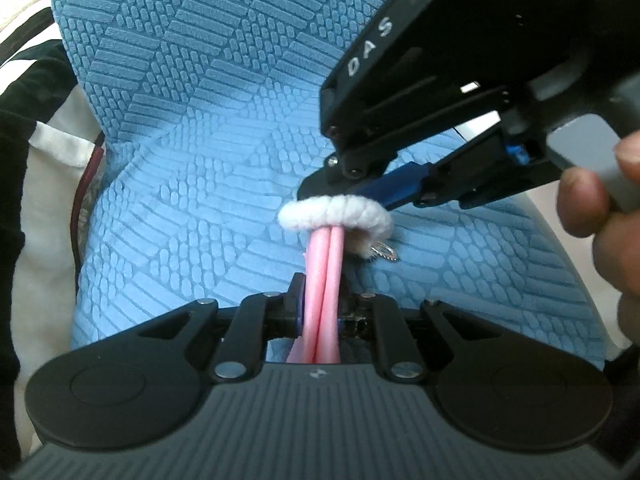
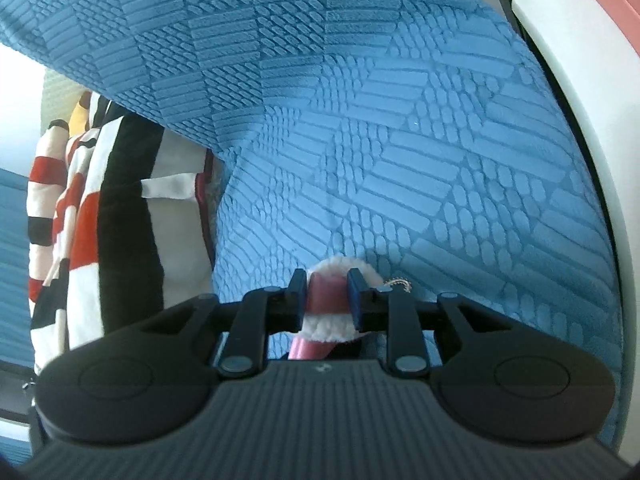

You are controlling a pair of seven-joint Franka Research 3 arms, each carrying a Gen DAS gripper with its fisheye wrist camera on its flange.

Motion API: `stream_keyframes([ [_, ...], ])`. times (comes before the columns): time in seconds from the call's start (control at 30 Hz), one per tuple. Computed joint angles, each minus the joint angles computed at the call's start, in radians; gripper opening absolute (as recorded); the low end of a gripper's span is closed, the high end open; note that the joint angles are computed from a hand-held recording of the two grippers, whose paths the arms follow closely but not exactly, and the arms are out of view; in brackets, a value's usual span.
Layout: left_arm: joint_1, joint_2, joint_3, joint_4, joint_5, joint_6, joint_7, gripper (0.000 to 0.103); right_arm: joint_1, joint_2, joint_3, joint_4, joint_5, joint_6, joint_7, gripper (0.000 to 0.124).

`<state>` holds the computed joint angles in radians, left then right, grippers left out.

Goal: Organize objects
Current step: 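Slide the white ring over the folded pink paper held by the left gripper, then wrap the ring around the pink paper with the right gripper while the left gripper holds it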

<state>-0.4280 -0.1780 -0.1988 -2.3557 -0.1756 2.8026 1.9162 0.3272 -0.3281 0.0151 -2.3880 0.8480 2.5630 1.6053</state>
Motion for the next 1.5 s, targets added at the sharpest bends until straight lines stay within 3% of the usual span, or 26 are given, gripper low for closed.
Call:
stream_keyframes([
  [0.17,0.012,-0.003,-0.015,-0.017,0.044,0.037,-0.076,0.021,-0.004,-0.023,-0.002,-0.013,-0.020,-0.018,-0.001,0.022],
  [0.27,0.011,-0.010,-0.017,-0.031,0.074,0.057,-0.098,0.017,-0.003,-0.034,-0.008,-0.018,-0.016,-0.029,-0.012,0.022],
  [0.57,0.057,-0.051,-0.057,-0.103,0.368,0.221,-0.222,0.011,0.011,-0.061,-0.045,-0.025,0.126,-0.034,-0.085,0.022],
  [0.7,0.121,-0.054,-0.102,-0.112,0.522,0.272,-0.305,0.011,0.004,-0.055,-0.045,-0.016,0.142,-0.046,-0.112,0.023],
  [0.8,0.184,-0.055,-0.151,-0.108,0.649,0.292,-0.372,0.011,-0.008,-0.049,-0.037,-0.010,0.125,-0.054,-0.103,0.023],
  [0.93,0.212,-0.058,-0.169,-0.106,0.748,0.310,-0.429,0.011,-0.018,-0.036,-0.026,0.005,0.079,-0.055,-0.092,0.024],
  [1.17,0.219,-0.055,-0.163,-0.097,0.827,0.317,-0.476,0.011,-0.026,-0.001,-0.031,0.036,0.067,-0.093,-0.098,0.024],
  [1.4,0.294,-0.088,-0.231,-0.108,0.944,0.332,-0.581,0.011,-0.034,0.027,-0.034,0.069,0.074,-0.134,-0.127,0.023],
  [1.5,0.295,-0.092,-0.229,-0.109,0.966,0.339,-0.595,0.010,-0.040,0.037,-0.029,0.078,0.074,-0.143,-0.128,0.023],
])
